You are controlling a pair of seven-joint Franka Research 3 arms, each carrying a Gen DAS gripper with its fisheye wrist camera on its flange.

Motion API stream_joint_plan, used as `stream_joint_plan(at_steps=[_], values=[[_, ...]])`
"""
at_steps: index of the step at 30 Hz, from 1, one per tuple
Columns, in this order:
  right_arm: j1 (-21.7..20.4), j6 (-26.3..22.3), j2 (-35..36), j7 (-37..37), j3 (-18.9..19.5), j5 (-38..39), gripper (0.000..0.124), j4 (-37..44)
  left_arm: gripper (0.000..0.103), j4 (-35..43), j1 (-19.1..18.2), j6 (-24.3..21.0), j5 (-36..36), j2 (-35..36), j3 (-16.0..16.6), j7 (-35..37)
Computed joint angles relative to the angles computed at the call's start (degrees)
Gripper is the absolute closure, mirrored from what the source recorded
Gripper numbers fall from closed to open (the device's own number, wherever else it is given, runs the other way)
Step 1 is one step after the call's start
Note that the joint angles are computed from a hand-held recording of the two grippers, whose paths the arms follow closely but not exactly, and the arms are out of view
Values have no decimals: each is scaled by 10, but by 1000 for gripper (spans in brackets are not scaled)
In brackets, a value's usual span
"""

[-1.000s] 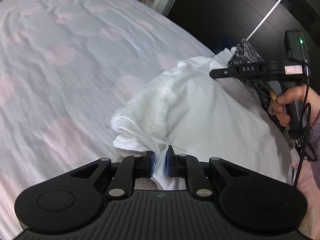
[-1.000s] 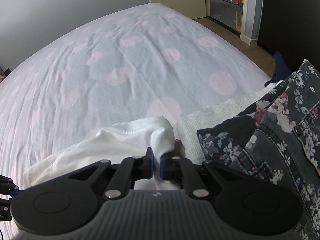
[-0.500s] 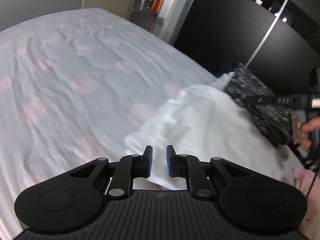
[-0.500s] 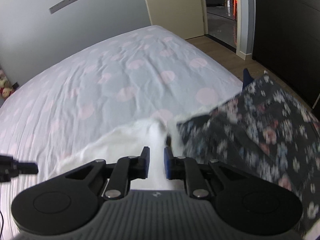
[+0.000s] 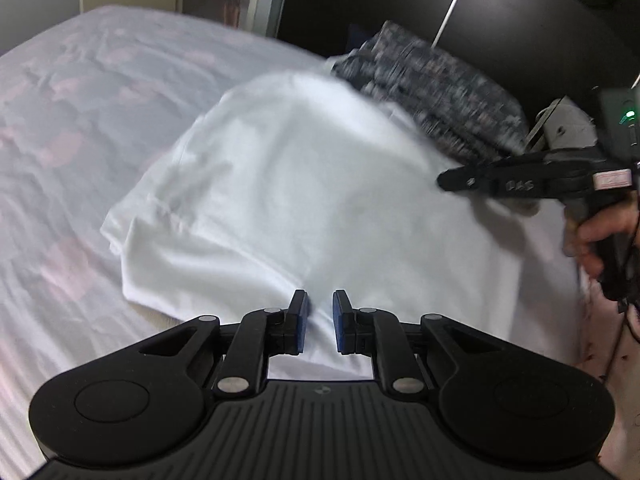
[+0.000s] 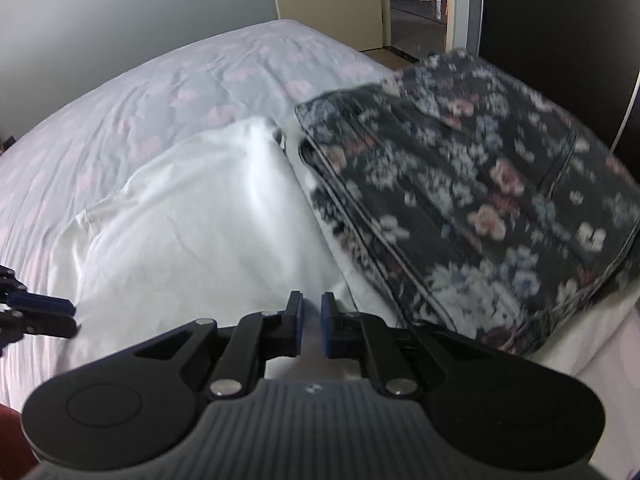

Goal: Fold clothes
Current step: 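Lower the white cloth beside the floral jeans stack and open both grippers, then withdraw both open grippers up from the placed white cloth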

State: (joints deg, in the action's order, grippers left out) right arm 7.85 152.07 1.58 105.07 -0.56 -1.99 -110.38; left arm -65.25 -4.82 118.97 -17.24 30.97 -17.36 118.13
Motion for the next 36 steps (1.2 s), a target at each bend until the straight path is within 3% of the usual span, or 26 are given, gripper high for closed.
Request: stream_joint_plan(at_steps=[3,9,12,15,18,21,25,30,33,34,36], values=[[-1,10,-3,-1,-1,10,115,-11,92,-14,-10,5,31,-9,16,-25],[-7,4,-36,20,1,-28,117,-39,92,-62,13,18,14,-45,15,-32],[-20,-10,-68,73,7,-89,114,-66,92,-86,26,23,-14,-71,9,-23],[-28,13,-107,84,12,-64,114,-111,92,-107,37,22,-66,-92,-4,6],[-36,27,-136,93,22,-49,113,-149,89,-119,33,2,-94,-102,-10,49],[-49,18,-148,112,38,-57,113,-167,89,-129,12,-16,-76,-104,-4,60],[-57,17,-168,138,42,-43,113,-197,89,-124,-9,-40,-38,-94,10,34],[-74,10,-204,168,62,-61,109,-224,88,-112,-7,-70,-27,-94,14,12],[-85,14,-228,199,81,-82,93,-234,88,-136,-3,-55,-28,-121,16,19],[-92,18,-235,215,90,-94,81,-236,86,-146,-2,-45,-30,-133,17,22],[-107,23,-252,248,115,-125,70,-238,79,-167,0,-25,-36,-156,21,28]])
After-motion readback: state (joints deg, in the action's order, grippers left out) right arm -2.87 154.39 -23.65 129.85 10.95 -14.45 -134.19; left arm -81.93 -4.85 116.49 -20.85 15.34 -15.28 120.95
